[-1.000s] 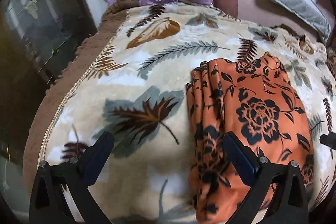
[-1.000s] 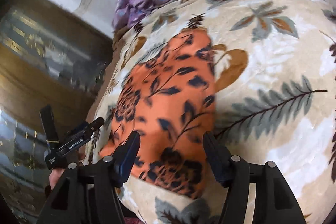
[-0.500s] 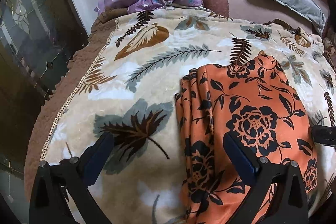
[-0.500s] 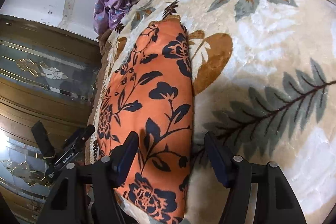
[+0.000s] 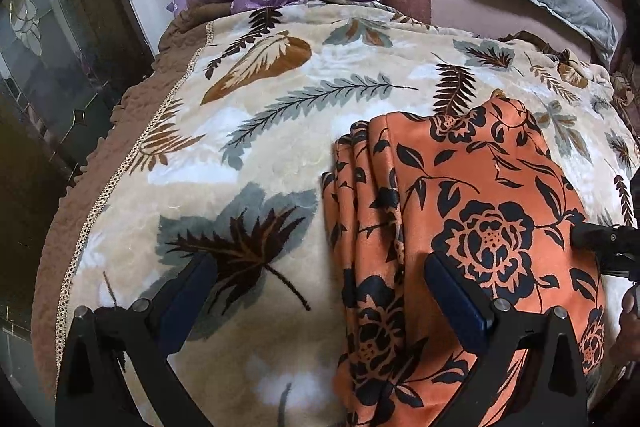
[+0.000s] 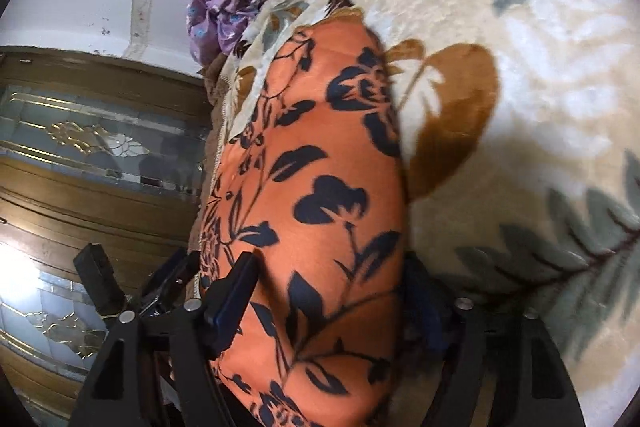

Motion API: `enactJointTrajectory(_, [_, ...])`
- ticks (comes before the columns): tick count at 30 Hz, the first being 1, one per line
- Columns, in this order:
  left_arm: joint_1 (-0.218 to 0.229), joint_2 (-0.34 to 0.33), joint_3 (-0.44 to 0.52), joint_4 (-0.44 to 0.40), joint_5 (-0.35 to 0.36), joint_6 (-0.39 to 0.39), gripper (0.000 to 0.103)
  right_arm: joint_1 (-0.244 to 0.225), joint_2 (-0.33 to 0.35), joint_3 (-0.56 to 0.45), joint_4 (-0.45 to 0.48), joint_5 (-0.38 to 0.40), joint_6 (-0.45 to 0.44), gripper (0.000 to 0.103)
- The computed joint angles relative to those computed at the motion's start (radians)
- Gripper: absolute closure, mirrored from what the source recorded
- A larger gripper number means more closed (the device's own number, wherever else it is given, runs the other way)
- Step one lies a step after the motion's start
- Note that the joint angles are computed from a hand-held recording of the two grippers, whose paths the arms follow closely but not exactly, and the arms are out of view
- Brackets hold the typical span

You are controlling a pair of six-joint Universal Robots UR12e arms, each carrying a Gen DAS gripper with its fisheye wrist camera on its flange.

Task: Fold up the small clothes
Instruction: 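Hold the shirt edge with the left tool while the right tool smooths the fold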

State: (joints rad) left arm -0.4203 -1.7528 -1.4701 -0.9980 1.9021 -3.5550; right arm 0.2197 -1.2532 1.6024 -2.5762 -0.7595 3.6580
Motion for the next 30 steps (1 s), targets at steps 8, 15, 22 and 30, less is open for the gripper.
enactJointTrajectory(8, [0.005,-0.005,0.004,-0.012,-0.025,-0.01,0.0,0.021,0.003,0.008,-0.05,-0.034,-0.027,0.035])
enactJointTrajectory(15, [-0.002,-0.014,0.015,-0.026,-0.009,-0.005,0.0,0.018,0.003,0.014,-0.064,-0.032,-0.033,0.038])
enactJointTrajectory(22, [0.006,-0.014,0.01,-0.028,-0.042,-0.017,0.0,0.012,-0.005,0.029,-0.069,-0.025,-0.039,0.038])
enactJointTrajectory(30, [0.005,-0.015,0.012,-0.042,-0.049,-0.039,0.0,0.011,-0.008,0.026,-0.046,-0.023,-0.044,0.038])
